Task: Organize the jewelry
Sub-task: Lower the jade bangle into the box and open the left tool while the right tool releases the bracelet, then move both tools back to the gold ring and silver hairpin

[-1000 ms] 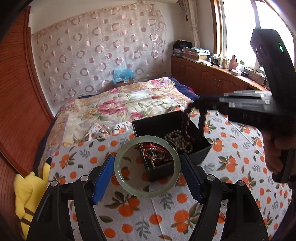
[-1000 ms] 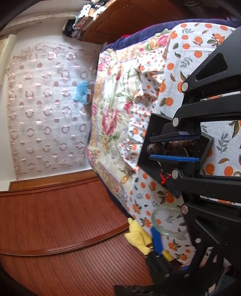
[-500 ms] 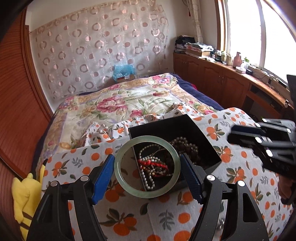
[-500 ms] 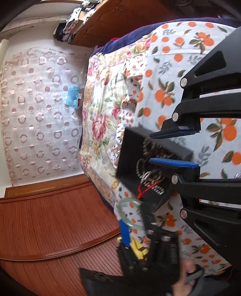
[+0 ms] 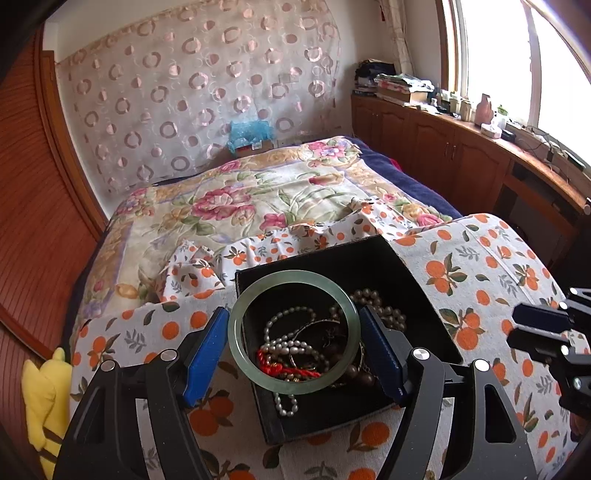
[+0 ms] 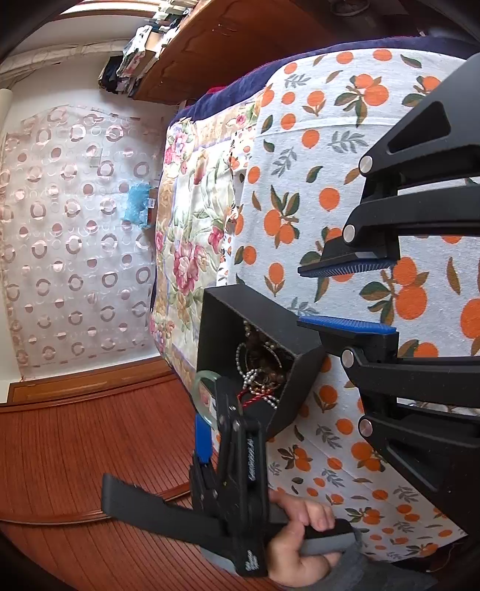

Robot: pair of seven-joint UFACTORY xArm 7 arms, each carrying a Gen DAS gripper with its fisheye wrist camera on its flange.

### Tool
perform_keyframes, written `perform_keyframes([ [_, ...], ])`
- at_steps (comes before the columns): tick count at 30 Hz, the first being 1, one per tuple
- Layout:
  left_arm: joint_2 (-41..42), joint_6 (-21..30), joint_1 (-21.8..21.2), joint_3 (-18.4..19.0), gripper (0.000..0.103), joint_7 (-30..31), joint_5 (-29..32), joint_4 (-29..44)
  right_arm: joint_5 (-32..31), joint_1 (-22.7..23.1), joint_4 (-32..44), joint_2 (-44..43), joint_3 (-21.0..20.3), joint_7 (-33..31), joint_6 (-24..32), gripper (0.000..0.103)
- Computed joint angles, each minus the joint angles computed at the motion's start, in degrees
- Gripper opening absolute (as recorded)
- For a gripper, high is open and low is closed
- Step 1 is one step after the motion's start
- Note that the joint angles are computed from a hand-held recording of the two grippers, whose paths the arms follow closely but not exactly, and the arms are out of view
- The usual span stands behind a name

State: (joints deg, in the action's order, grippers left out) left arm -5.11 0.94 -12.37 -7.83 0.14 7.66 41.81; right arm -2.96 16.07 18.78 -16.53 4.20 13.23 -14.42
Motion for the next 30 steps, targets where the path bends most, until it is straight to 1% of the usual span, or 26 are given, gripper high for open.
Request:
perform_keyframes([
  [2, 0.4, -0.1, 0.5, -0.4, 0.069, -1.0, 1.0, 0.2, 0.4, -0.7, -0.3, -0.4, 1.0, -0.1, 0.1, 0.023],
  [4, 0.6, 0.0, 0.5, -0.5, 0.069, -1.3, 1.5, 0.4, 0.4, -0.8, -0.6, -0.7, 1.1, -0.1, -0.1, 0.023],
  [6, 0.7, 0.1, 1.6, -1.2, 0.071, -3.3, 3.5, 0.6, 0.3, -0.4, -0.8, -0.9, 0.8, 0.0, -0.3, 0.023],
  [7, 0.5, -0.5, 0.4, -0.3, 0.075, -1.9, 2.0, 0.1, 0.4, -0.6, -0.8, -0.8, 0.9, -0.1, -0.3, 0.023],
  [9, 0.1, -1.4, -1.2, 0.8, 0.076, 0.7, -0.6, -0.6, 0.4, -0.4, -1.1, -0.9, 0.9, 0.2, -0.7, 0.023],
  [12, -1.0, -1.9, -0.3, -0.3, 0.076, 0.0, 0.4, -1.8, 1.3, -1.5, -1.4, -1.3, 3.0, 0.1, -0.6, 0.023],
  [15, -3.4, -3.0, -7.3, 5.4, 0.077, 6.9, -7.4, -4.3, 2.1, -1.9, -2.3, -2.3, 4.7, 0.5, -0.9, 0.023],
  [18, -6.7, -4.5, -13.1, 10.1, 0.086, 11.5, -12.5, -7.7, 2.9, -2.2, -3.9, -4.1, 6.8, 0.9, -1.3, 0.024],
  [19, -8.1, -5.3, -15.1, 11.7, 0.086, 12.6, -13.6, -9.0, 3.0, -2.2, -4.2, -4.5, 7.0, 1.0, -1.2, 0.024],
  [20, -9.0, -5.7, -16.0, 12.3, 0.086, 12.9, -14.0, -9.9, 3.6, -2.8, -4.8, -5.0, 8.5, 1.2, -1.2, 0.026],
  [21, -10.3, -6.2, -17.9, 14.0, 0.087, 13.6, -14.4, -11.2, 3.8, -3.0, -5.3, -5.4, 9.2, 1.4, -1.3, 0.032],
  [22, -11.5, -6.7, -19.3, 15.2, 0.089, 14.0, -14.5, -12.4, 4.0, -2.9, -5.8, -5.8, 9.8, 1.6, -1.4, 0.036],
  [24, -13.5, -7.5, -21.2, 16.8, 0.093, 14.1, -14.3, -14.7, 4.1, -2.5, -6.6, -6.3, 10.6, 2.1, -1.2, 0.038],
  [26, -16.0, -7.4, -24.4, 20.1, 0.093, 14.7, -13.6, -17.2, 4.1, -2.2, -7.4, -7.0, 11.6, 2.4, -0.7, 0.038],
  [28, -17.6, -7.2, -26.3, 22.2, 0.094, 15.1, -13.4, -19.3, 3.5, -1.4, -8.0, -7.5, 11.9, 2.5, -0.2, 0.04],
  [30, -18.7, -6.6, -27.3, 23.7, 0.094, 15.7, -13.1, -21.0, 2.9, 0.1, -8.3, -7.7, 11.8, 2.8, 0.6, 0.041],
])
